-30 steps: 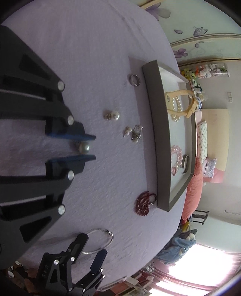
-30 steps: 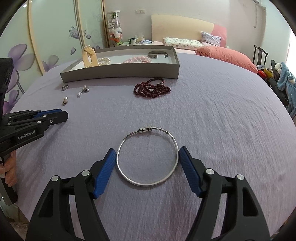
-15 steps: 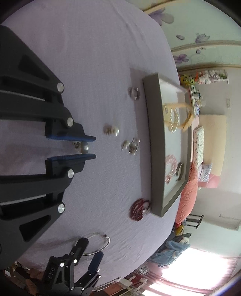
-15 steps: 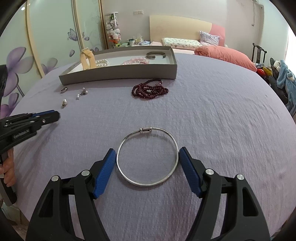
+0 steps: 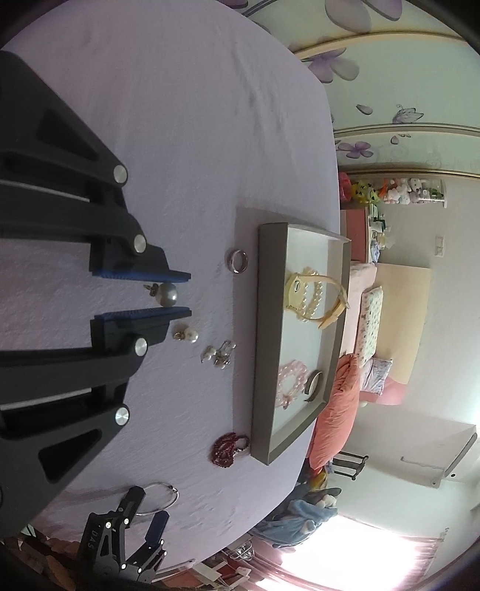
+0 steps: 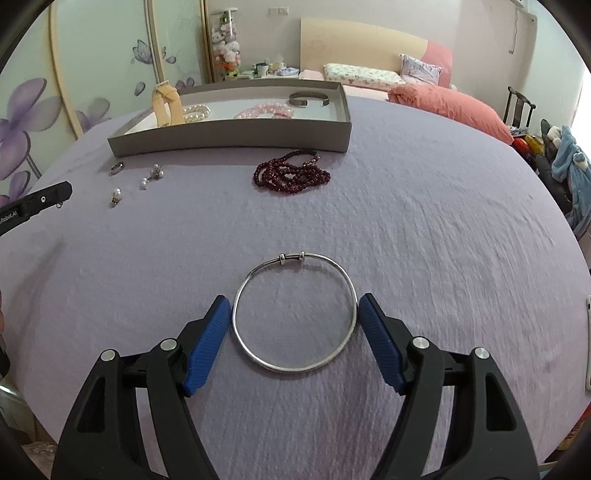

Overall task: Organize jewelry
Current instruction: 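Close the left gripper on the pearl earring while the right gripper grasps the thin silver bangle, then carry the pearl earring and silver bangle into the gray tray while both grippers open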

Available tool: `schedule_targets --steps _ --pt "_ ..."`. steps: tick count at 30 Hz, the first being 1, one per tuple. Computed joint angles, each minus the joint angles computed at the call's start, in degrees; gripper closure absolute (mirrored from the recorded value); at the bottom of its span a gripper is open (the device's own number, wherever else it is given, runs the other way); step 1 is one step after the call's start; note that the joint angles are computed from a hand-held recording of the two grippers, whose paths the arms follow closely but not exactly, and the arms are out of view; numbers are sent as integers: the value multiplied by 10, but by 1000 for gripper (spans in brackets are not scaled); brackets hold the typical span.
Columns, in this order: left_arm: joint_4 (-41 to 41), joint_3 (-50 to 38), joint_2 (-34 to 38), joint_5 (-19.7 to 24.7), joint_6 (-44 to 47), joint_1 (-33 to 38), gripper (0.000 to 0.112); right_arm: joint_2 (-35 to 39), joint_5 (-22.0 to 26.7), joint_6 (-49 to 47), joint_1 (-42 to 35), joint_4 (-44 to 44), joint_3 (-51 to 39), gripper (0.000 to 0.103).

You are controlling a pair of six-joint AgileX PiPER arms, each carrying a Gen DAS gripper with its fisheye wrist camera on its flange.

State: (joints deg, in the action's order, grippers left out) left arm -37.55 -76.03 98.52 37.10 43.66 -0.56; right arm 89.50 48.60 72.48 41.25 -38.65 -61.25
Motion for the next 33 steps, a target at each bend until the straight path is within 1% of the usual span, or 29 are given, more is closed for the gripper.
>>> schedule_targets --steps 4,5,8,14,20,26,29,33 --pt "-5 -3 2 2 4 1 98 -3 -20 -24 -11 7 5 27" --pt "-7 -3 1 2 4 2 98 -5 -24 -28 -9 3 9 32" --pt "-16 -2 1 2 11 5 98 -13 -33 -24 -6 -1 21 33" --pt "-43 -1 -7 4 34 16 98 -28 -46 29 1 -37 35 33" --pt "-91 1 -17 2 73 27 98 -62 -39 131 26 -152 41 33" --pt "-180 5 -35 -6 144 37 98 -79 -2 247 53 -297 32 33" --pt "-221 6 -45 -12 179 41 98 -82 8 276 58 -351 23 33" --pt "-254 4 -52 -17 204 40 98 -72 16 296 59 -399 3 33"
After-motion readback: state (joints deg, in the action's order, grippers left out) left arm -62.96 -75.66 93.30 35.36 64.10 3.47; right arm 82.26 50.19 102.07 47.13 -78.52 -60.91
